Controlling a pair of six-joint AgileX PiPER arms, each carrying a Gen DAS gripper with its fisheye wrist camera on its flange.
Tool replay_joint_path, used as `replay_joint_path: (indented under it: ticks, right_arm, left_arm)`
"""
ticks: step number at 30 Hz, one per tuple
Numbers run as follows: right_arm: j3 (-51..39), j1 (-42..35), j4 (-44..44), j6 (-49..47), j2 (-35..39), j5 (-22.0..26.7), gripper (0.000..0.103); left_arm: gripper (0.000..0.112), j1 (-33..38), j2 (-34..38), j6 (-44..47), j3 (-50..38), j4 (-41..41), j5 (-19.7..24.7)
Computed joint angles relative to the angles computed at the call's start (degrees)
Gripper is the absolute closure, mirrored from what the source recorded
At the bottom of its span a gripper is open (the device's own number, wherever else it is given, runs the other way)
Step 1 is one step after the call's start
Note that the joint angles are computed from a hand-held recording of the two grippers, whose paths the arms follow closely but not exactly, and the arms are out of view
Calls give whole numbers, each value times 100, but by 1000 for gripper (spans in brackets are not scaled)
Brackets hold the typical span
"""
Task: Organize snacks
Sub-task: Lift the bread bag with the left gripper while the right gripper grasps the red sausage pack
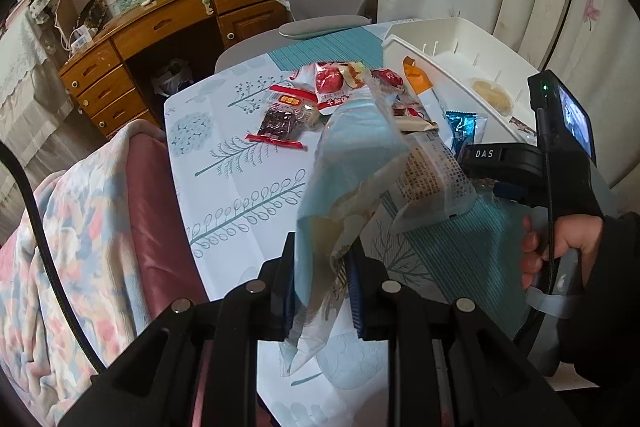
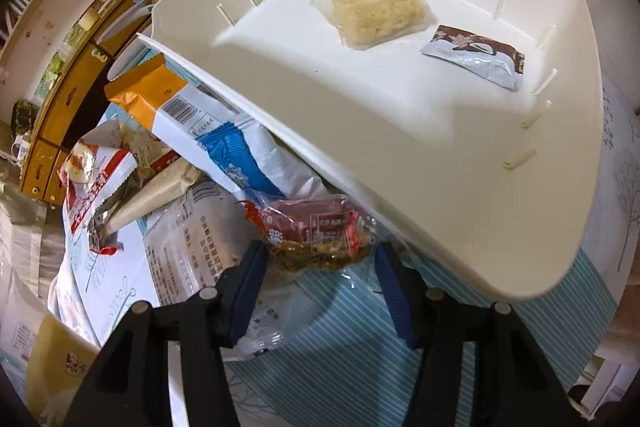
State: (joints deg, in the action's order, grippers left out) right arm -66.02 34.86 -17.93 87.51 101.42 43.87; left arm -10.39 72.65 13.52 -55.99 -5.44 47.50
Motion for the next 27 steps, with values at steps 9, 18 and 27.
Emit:
replay_joint_path:
  ticks: [9,18,27]
  right_arm:
    - [553,50,658,-482,-438,-302,50]
    - [1289,-8,2090,-2155,-1075,-687,50]
    - [1462,-358,3553,-5050,-1885,-568,50]
  left_arm:
    - [92,183,-276,28,-51,-223,286]
    - [92,-285,-323,-775,-224,-84,486]
    - [92,-1325,-281,-2496,-550,532,634]
